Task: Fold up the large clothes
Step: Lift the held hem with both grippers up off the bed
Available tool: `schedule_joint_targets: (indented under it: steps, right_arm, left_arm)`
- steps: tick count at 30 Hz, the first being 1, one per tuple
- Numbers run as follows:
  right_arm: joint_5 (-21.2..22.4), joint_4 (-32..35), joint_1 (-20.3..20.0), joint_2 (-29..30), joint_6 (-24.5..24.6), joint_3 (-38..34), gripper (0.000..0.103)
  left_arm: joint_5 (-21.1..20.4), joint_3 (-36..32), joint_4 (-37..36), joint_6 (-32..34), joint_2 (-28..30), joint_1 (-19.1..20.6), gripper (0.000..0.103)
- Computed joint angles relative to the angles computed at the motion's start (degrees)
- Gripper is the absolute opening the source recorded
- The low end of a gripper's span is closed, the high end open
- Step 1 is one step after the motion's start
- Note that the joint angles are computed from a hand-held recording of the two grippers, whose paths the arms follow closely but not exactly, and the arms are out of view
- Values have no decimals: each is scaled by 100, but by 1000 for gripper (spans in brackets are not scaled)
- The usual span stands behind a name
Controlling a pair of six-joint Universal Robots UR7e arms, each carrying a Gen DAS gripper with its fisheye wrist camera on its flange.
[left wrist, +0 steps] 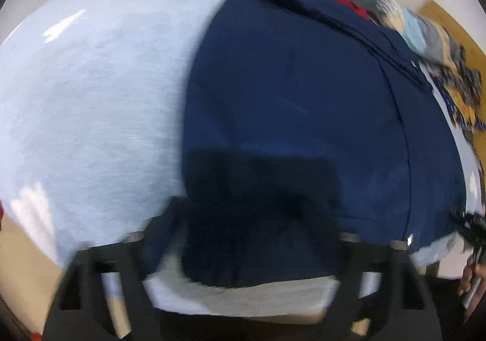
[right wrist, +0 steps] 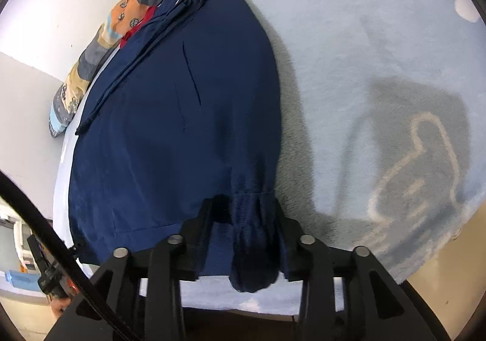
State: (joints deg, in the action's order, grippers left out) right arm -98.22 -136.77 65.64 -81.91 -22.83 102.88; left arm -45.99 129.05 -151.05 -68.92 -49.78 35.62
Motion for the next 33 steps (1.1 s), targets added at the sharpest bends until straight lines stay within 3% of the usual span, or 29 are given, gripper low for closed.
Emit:
schedule_joint_targets:
  steps: [1,4,5,6,7,12,17,20,23,30,33]
  right_arm:
    - [-65,-59,24,22,-91,5,47]
    - [-383,-584,201,61,-509,230,50]
    - [-456,-701,236,68,-619,277,49]
    - [-496,-751,262,64,-678,296,35]
    - [-442,-765,272,30,-687,303,19]
    - [860,-516,113,-342,-912,343,16]
    - [1812,-600,-59,-585,-959,410,14]
    - [2507,-749,-185,-846,-1124,611,14]
    - [3209,-696,-306,-1150,-1406,822,14]
    - [3926,70,-571,-1903,-2066,1101,14]
    - [4158,355,-759,-2107,-2104,1135,14]
  left_arm:
    - [74,-136,286,25,115,-22,94]
    - [372,-396,1002,-64,279,-208,69]
    - [480,-395,1143,-165,257,-270,39]
    - [558,-310,1043,-213,185,-333,28]
    - [579,-194,703,-151,137,-375,27]
    - [1240,286,-840,424,76,-852,26]
    - [1869,366,-1350,685,215,-1243,25]
    - [2251,491,-1313,543,169,-1567,24]
    - [2347,707,-1286,232,-8,-1826,24]
    - [2086,1156,129,-1181,-824,-2508,24]
    - [1976,1406,81,-1662,-1047,-2734,24]
